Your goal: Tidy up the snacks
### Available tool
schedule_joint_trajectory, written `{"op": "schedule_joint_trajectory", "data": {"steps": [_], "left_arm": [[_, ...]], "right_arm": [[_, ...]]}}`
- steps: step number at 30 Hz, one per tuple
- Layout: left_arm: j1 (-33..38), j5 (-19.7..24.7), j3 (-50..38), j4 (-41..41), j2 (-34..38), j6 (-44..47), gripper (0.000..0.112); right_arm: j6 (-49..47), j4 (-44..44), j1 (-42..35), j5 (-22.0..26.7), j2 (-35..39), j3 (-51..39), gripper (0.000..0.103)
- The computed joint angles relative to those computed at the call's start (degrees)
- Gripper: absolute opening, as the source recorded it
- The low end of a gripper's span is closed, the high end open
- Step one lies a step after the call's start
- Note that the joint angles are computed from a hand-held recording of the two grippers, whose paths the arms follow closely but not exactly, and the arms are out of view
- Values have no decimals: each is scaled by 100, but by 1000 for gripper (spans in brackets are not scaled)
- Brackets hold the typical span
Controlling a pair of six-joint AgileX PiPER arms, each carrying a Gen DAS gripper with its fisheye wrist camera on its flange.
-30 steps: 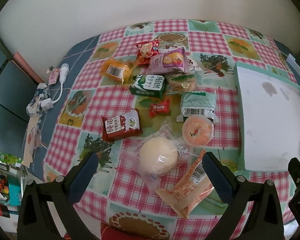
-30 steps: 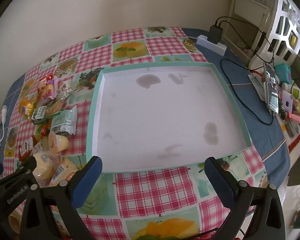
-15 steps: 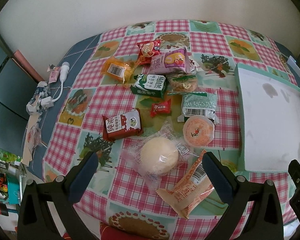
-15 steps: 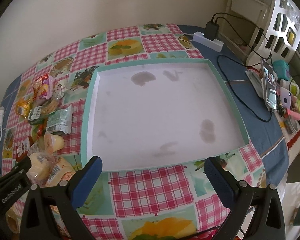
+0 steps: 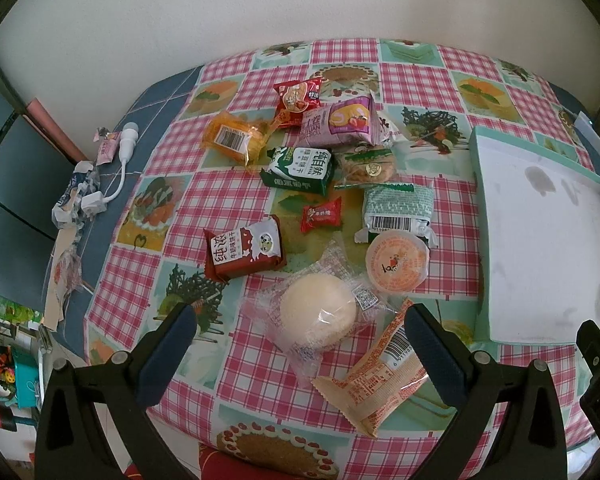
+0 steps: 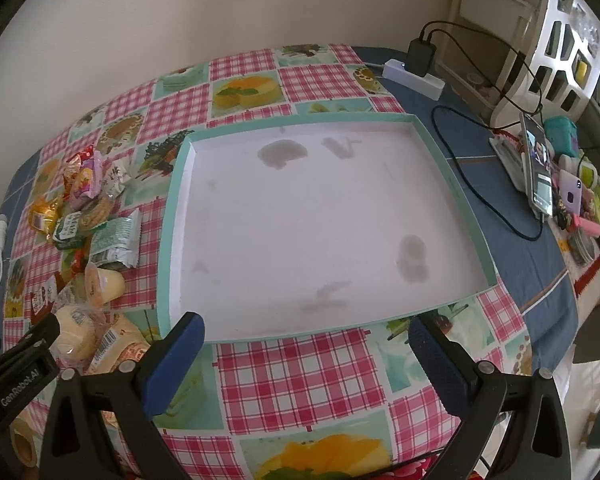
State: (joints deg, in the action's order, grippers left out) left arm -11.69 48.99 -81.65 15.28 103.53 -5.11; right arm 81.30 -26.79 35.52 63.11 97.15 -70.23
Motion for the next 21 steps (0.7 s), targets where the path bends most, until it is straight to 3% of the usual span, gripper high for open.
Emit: {"op": "schedule_joint_trajectory", "data": {"steps": [21], "left_arm": [[36,10,3,-77,29,9,103]], "right_arm": [[4,57,-33,-41,-9,65,103]]}}
